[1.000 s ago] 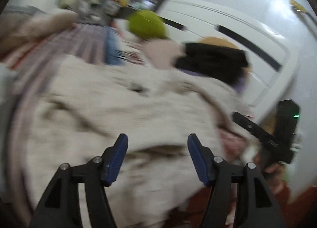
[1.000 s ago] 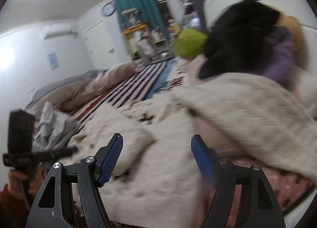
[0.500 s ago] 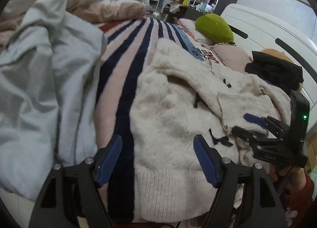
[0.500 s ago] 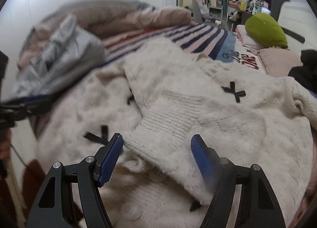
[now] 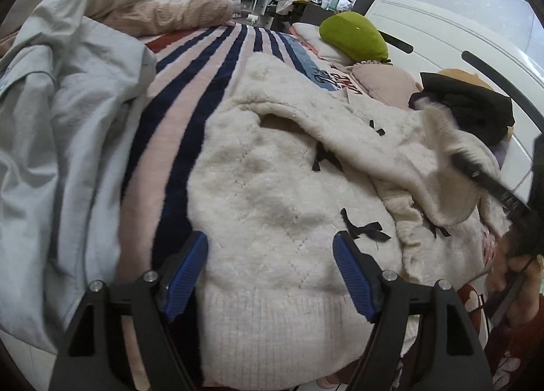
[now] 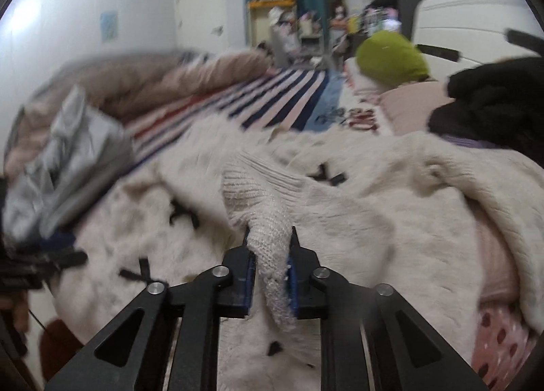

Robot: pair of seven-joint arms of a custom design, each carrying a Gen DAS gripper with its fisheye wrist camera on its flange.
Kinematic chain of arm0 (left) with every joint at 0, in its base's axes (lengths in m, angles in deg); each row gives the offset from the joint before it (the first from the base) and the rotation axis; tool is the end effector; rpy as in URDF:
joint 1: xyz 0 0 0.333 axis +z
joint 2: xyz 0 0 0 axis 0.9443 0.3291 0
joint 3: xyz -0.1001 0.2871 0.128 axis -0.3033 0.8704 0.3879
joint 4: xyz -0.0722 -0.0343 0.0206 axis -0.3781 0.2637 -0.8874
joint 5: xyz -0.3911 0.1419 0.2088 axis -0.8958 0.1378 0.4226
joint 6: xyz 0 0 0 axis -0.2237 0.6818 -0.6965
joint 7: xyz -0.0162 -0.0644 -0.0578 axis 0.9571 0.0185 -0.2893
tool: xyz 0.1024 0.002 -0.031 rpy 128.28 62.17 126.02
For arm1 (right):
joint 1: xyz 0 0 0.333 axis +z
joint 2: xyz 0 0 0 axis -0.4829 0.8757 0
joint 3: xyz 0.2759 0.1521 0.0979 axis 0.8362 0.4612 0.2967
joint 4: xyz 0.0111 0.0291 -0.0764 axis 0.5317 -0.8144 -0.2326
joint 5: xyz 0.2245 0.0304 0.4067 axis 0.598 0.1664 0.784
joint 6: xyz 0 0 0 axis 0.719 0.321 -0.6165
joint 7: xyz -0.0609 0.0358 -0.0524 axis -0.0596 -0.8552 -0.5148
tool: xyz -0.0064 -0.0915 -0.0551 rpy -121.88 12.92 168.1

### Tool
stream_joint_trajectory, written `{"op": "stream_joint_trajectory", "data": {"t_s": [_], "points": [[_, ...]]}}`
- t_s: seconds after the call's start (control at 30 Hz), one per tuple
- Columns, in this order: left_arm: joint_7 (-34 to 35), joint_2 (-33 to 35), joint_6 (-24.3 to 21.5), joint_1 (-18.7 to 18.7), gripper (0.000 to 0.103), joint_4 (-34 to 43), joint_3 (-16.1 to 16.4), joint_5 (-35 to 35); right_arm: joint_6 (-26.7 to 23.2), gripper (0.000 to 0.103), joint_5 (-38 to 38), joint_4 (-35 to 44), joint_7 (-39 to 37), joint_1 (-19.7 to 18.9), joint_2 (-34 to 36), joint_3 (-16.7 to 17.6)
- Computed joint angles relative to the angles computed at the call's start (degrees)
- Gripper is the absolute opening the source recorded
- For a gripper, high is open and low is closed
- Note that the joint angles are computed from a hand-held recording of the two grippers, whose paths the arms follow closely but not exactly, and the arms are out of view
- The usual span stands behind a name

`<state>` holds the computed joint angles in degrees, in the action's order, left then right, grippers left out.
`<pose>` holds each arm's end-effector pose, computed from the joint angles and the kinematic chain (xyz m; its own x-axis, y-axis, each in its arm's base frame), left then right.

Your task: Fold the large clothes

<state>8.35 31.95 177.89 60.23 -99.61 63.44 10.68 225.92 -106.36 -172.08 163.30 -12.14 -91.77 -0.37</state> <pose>0.4262 -0.1479 0.4691 -0.0199 -0.9551 0.2956 -0.7450 -0.1830 -0.6414 0.4524 0.3189 0.5280 0.3202 -0.9451 -0.0656 -0.5509 -0.1295 -0.8245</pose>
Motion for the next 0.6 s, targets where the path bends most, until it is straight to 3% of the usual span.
{"op": "stream_joint_trajectory", "data": {"t_s": [0.2,0.27,0.4,0.43,0.5,0.53,0.57,0.6], "points": [[-6.8,3.3,-3.6,4.7,0.073,2.4,-3.6,3.1,-0.3,0.009,0.2,-6.1,6.1,-4.5,-8.7,0.5],[-7.6,4.3,-2.8,4.0,0.073,2.5,-2.9,2.9,-0.8,0.009,2.7,-8.7,5.3,-2.9,-11.1,-2.1],[-9.9,4.7,-2.8,4.7,0.071,2.7,-3.8,4.9,-2.7,0.013,11.2,-14.4,-2.5,5.8,-15.5,-10.8],[-10.5,4.7,-2.8,4.7,0.066,2.7,-3.9,5.2,-3.1,0.018,13.2,-15.6,-4.4,7.6,-16.5,-12.5],[-11.2,4.5,-3.2,4.4,0.055,2.5,-3.5,5.2,-3.6,0.036,15.8,-18.2,-6.3,8.8,-19.0,-13.7],[-11.1,4.3,-3.3,3.7,0.044,2.3,-2.9,4.8,-3.5,0.046,16.5,-19.3,-6.6,8.3,-20.1,-13.4],[-10.3,4.2,-3.2,2.4,0.026,2.0,-1.6,3.8,-3.8,0.048,17.0,-20.5,-6.4,7.1,-21.7,-12.5],[-9.1,4.1,-2.9,0.7,0.018,1.8,-0.1,2.2,-4.1,0.048,17.5,-21.2,-6.2,6.0,-22.9,-11.6]]}}
